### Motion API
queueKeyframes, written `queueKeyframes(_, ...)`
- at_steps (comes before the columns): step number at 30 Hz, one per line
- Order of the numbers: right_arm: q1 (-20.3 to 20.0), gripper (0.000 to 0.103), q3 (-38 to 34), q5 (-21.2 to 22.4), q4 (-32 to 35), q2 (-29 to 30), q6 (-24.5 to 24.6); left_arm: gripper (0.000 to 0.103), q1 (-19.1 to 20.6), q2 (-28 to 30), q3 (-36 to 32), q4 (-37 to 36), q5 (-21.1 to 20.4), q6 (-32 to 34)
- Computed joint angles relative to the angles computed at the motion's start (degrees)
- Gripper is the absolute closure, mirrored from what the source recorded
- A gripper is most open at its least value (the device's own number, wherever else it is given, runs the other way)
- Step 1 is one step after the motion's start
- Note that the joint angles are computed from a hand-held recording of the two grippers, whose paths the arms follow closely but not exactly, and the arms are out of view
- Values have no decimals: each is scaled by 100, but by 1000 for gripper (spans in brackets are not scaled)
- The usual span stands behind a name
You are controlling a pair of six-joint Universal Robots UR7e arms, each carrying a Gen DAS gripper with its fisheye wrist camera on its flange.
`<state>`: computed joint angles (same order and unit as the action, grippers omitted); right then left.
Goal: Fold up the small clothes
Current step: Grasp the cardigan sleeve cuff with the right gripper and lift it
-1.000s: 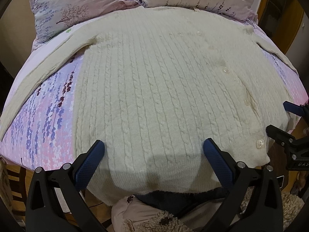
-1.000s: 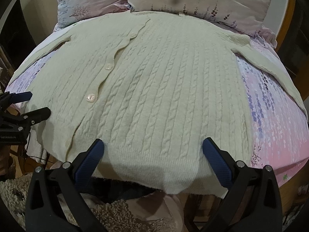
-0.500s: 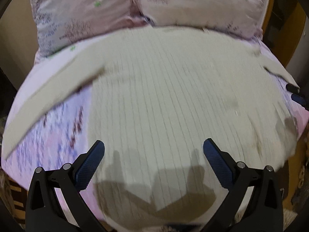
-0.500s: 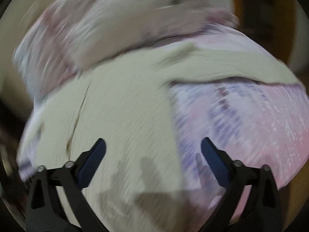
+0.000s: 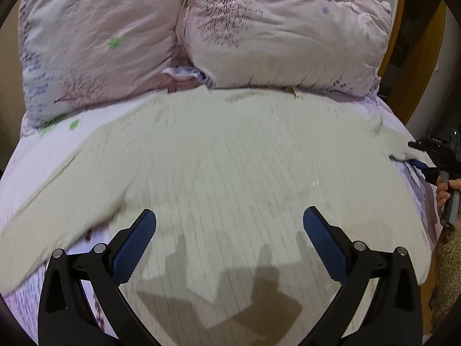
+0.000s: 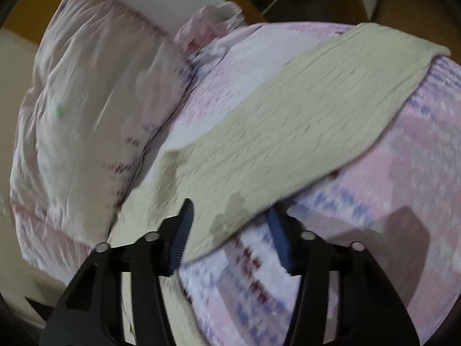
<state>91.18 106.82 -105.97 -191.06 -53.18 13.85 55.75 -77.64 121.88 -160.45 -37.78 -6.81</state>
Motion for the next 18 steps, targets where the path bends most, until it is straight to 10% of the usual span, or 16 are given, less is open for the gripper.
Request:
queueKeyframes(10,-204,96,40,-716,-570,-96,93,1,432,292,-436,-818,-650,457)
queueKeyframes(18,559,98,-506,-1367,-1150,298,-1298,1,718,259,-566,-1205,-1295,422)
